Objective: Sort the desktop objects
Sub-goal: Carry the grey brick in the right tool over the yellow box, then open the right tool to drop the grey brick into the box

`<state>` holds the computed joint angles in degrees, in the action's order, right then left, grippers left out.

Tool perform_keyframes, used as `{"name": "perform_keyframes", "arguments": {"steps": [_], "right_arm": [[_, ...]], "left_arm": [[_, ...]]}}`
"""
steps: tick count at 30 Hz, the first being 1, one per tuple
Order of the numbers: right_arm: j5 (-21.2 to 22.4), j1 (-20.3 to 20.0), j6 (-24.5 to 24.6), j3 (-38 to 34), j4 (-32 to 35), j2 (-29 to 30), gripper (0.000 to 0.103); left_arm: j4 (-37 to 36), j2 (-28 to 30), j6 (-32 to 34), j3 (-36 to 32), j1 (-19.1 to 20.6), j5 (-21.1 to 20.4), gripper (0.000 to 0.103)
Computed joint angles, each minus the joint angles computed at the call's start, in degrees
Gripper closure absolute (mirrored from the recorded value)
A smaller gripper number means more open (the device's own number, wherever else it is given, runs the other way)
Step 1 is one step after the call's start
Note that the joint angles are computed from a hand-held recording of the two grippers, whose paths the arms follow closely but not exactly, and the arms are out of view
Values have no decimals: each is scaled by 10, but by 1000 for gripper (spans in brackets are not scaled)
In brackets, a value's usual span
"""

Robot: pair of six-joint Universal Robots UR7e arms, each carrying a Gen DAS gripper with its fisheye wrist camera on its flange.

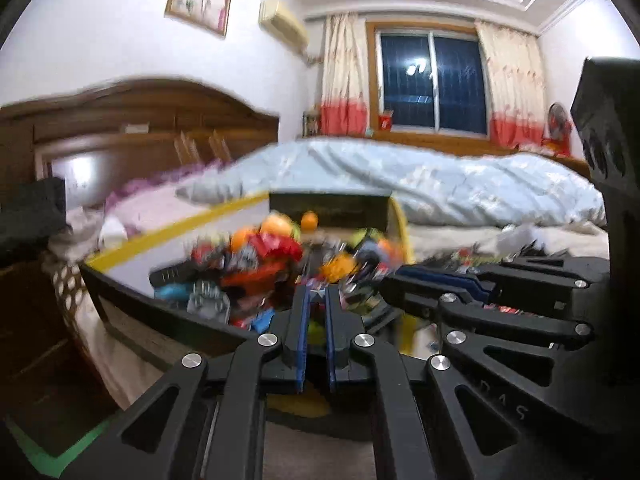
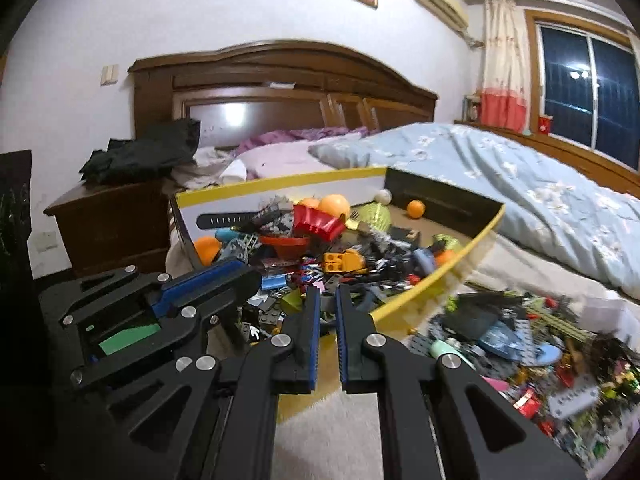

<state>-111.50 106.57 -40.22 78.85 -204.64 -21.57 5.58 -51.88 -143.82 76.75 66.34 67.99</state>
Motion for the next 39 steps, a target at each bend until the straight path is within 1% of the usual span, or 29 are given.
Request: {"name": "perform_keyframes", "arguments": {"steps": [1,2,3,6,8,12,14,16,18,20,21,22,23,24,25,27,29,31,33,37,39], "right_arm": [[4,-4,12,-12,32,1,96],[18,-9,19,-18,45,2,96],[21,-10,20,-24,51,4,96],[16,-9,17,-37,81,5,96],[20,-11,16,-37,83,5,96],[44,-18,19,-30,76,2,95],[52,-21,20,-26,65,2,95],[58,-22,29,-24,55,2,94],[43,-19,29,-28,32,9,86],[19,-15,8,-36,-13,22,69],[14,-14,5,-37,-22,23,65],[9,-13,4,-36,-35,24,59],[4,-13,4,-35,-44,24,55],[-3,-12,-2,-33,-71,26,53],[-10,-11,-11,-32,-94,29,51],[-32,-7,-21,-31,-120,31,49],[-51,-4,-21,-24,-155,29,49],[-67,-3,-17,-14,-170,23,49],[-86,-2,-14,-1,-181,13,49],[-124,-3,-17,26,-204,-3,49],[-146,-4,-28,36,-232,-5,49]], "left_arm": [[0,2,3,-4,0,-7,96],[-23,2,11,3,0,-13,96],[-27,4,8,2,0,-17,97],[-45,3,2,9,0,-23,96],[-52,3,0,11,-1,-25,96],[-60,3,3,13,-4,-38,95],[-77,0,11,23,-9,-57,92],[-77,1,8,21,-12,-72,88],[-80,3,9,19,-17,-93,87],[-87,2,12,20,-18,-102,87],[-94,0,15,26,-19,-103,86],[-102,-4,17,32,-20,-103,84],[-110,-7,19,38,-21,-104,82],[-120,-10,20,45,-23,-108,77],[-124,-11,18,49,-26,-111,76],[-118,-13,6,54,-31,-106,76],[-136,-17,18,70,-39,-105,76],[-153,-18,35,82,-47,-106,76],[-153,-16,34,86,-52,-100,76],[-95,1,-1,64,-56,-72,76],[-59,14,-19,51,-55,-53,76]]}}
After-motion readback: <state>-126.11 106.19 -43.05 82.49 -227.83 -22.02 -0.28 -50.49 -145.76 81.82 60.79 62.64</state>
